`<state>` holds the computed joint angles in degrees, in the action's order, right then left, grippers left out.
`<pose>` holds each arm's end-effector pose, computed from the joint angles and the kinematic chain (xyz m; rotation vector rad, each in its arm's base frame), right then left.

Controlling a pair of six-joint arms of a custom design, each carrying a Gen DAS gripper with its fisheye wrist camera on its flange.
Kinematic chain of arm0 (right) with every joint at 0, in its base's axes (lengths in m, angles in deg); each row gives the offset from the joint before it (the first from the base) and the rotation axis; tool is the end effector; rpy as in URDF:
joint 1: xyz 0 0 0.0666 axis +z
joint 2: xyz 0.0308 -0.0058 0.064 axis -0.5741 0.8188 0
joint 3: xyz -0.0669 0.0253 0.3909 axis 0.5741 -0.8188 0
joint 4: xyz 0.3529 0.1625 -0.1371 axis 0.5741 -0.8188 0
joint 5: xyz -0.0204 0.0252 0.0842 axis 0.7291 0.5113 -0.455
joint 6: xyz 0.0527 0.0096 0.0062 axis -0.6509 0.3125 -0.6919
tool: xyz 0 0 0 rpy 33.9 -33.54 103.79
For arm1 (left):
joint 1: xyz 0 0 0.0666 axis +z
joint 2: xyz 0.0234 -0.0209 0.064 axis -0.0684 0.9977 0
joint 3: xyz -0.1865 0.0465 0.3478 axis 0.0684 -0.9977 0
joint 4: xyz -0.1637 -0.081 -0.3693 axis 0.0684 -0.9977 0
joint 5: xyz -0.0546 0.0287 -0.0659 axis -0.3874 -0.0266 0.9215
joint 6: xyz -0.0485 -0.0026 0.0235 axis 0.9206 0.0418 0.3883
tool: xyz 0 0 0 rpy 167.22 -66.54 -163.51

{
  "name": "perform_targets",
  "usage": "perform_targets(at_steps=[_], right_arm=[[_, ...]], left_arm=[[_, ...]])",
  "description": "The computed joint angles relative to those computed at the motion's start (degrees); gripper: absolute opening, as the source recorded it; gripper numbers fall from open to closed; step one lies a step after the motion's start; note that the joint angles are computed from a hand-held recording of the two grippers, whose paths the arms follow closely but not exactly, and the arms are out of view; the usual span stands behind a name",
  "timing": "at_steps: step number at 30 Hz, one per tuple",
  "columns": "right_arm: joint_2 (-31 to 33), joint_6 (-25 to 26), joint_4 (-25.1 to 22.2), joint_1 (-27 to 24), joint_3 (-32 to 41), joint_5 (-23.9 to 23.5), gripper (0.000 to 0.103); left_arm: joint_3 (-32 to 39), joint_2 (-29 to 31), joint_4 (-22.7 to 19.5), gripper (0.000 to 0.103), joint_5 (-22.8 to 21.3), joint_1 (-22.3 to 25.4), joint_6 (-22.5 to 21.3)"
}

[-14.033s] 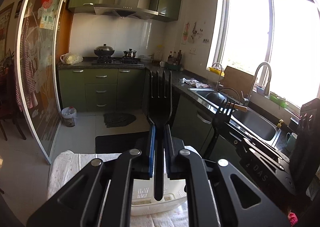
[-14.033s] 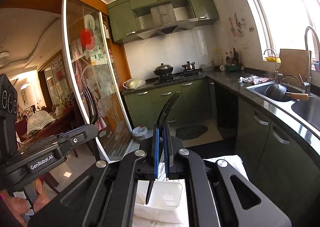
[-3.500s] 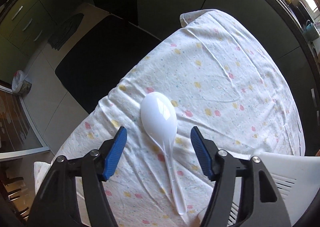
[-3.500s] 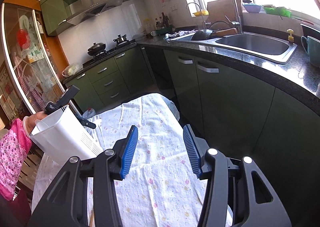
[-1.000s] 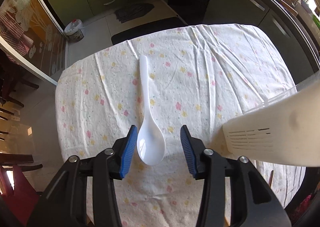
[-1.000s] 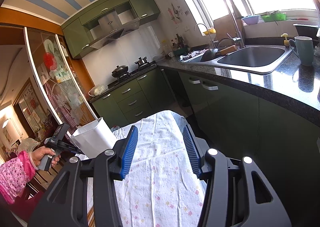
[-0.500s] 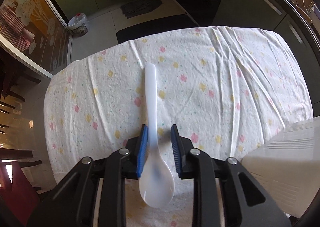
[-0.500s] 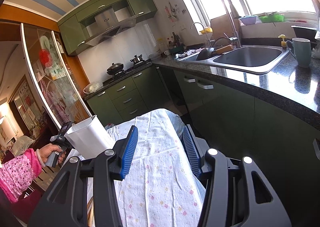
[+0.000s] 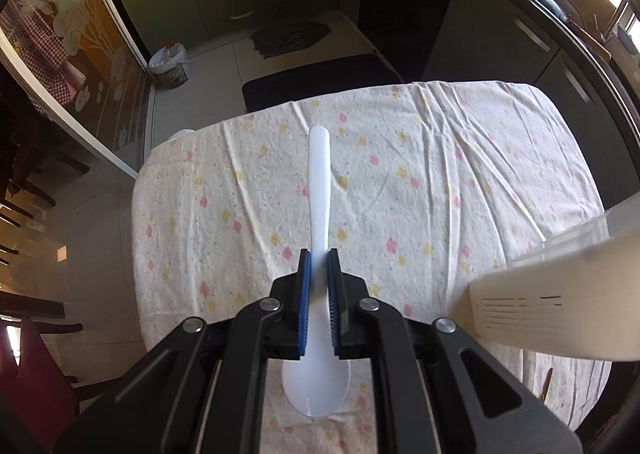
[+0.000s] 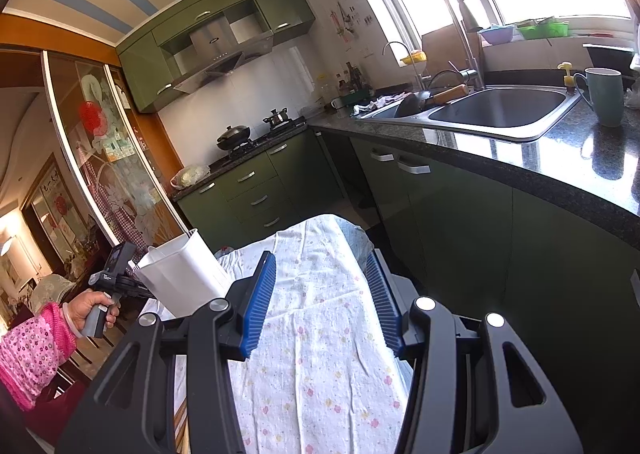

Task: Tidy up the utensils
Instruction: 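Carry the white spoon over the caddy and open the left tool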

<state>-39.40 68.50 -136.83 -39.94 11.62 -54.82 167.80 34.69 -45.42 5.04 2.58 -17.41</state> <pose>0.1894 -0.0070 0.5758 0.2565 1.9646 0.4487 0.4899 0.0529 0.5471 0.1606 2.7726 -0.0086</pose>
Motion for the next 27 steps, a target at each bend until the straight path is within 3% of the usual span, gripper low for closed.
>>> perform_targets(at_steps=[6,9,12,16,21,24,27], right_arm=[[-1.13,-0.67,1.93,-0.79,-1.0,-2.11,0.048],[-1.67,-0.93,2.67,-1.87,-1.43,-3.67,0.048],[-2.45,-1.39,3.32,-3.66,-1.98,-5.54,0.048],[-3.75,-1.91,3.71,-6.83,-2.64,-8.35,0.048],[-4.22,-1.76,3.76,-13.45,-2.7,-13.59,0.048],[-4.25,-1.91,4.23,-16.06,-2.8,-15.87,0.048],[-4.26,-2.03,4.51,-15.77,-2.83,-16.24,0.048]], left_arm=[[9.1,-3.85,-3.7,0.008,4.31,0.78,0.13],[14.32,-5.21,-2.01,0.008,7.71,-1.4,2.87],[13.41,-7.99,6.42,0.008,10.49,-5.47,7.56],[1.77,-14.19,23.93,0.008,11.1,-11.07,12.14],[-13.9,-21.03,44.49,0.008,4.24,-16.26,11.77],[-20.63,-23.9,52.3,0.008,1.61,-17.48,11.83],[-24.32,-25.23,55.68,0.008,0.1,-17.59,12.09]])
